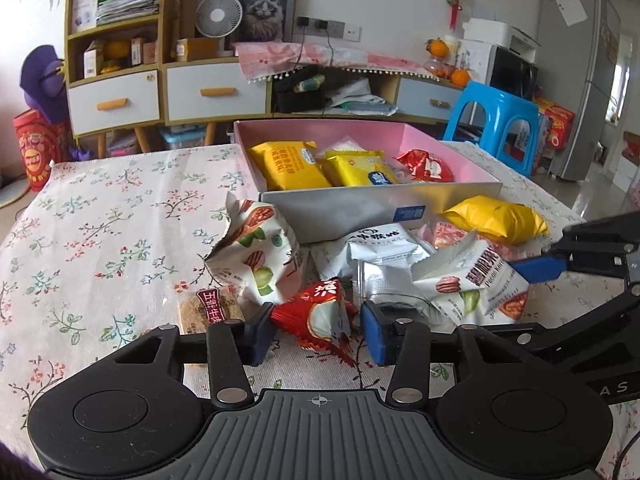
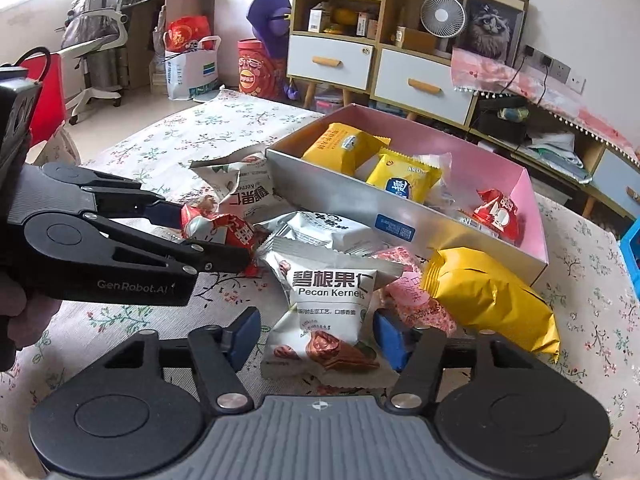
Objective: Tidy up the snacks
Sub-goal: 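Grasp the red chip bag with left tool while right tool grasps white Pecan Kernel pack, then carry the red bag into the pink box and open left tool while right tool releases Pecan pack there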
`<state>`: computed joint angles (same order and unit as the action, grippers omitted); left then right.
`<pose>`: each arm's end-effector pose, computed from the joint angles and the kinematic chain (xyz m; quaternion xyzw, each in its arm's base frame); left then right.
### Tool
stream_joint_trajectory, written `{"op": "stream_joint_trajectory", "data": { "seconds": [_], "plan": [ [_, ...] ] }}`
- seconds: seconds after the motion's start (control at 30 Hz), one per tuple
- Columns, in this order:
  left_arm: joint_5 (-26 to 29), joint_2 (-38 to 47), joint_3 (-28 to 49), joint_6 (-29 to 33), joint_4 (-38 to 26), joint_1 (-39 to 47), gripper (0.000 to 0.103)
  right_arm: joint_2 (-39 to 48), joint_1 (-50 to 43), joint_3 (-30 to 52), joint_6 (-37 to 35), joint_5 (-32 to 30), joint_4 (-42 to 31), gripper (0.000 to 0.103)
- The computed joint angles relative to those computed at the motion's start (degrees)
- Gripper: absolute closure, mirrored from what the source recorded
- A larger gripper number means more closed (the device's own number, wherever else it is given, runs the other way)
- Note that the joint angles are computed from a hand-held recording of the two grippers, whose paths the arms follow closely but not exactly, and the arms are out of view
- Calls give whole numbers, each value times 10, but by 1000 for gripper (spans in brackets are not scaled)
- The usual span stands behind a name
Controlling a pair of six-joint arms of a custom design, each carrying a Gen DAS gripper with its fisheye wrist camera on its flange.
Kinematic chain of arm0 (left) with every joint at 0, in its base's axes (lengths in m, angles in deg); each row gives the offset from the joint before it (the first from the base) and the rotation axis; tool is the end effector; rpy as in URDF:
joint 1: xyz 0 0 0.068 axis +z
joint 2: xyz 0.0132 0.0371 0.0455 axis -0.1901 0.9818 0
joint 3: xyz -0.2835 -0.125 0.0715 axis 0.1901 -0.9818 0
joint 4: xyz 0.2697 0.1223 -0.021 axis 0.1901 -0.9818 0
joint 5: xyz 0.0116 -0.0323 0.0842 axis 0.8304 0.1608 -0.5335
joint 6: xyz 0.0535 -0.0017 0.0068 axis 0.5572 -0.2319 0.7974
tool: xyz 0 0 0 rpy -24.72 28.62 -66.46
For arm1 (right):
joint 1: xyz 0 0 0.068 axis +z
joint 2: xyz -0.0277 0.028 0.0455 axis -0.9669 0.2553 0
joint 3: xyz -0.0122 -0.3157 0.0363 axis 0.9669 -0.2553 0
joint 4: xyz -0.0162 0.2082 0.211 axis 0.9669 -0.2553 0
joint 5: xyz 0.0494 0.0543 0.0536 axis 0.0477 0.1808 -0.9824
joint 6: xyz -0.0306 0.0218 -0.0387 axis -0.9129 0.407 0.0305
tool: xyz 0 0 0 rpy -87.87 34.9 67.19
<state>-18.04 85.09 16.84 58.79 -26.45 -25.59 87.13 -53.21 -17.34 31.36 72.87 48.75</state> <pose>0.2322 -0.0615 0.0794 0.0687 0.8920 -0.0932 0.4369 0.2515 0.1068 0.1024 -0.3024 0.8710 0.0918 0.3762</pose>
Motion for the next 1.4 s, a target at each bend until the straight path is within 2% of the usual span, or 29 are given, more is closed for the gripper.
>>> {"op": "stream_joint_trajectory", "data": {
  "seconds": [0.27, 0.4, 0.5, 0.97, 1.4],
  "plan": [
    [16, -11, 0, -13, -11, 13, 68, 2, 3, 8, 5, -4, -10, 65],
    [28, -20, -2, -19, -15, 19, 75, -6, -1, 11, 13, -13, -17, 74],
    [32, -27, -5, -17, -14, 20, 77, -12, -8, 14, 25, -25, -28, 78],
    [43, -65, -16, -33, -19, 19, 79, -49, -22, 20, 51, -65, -65, 79],
    [49, -155, -11, -63, -80, 10, 79, -70, -74, 47, 103, -106, -83, 79]
  ]
}}
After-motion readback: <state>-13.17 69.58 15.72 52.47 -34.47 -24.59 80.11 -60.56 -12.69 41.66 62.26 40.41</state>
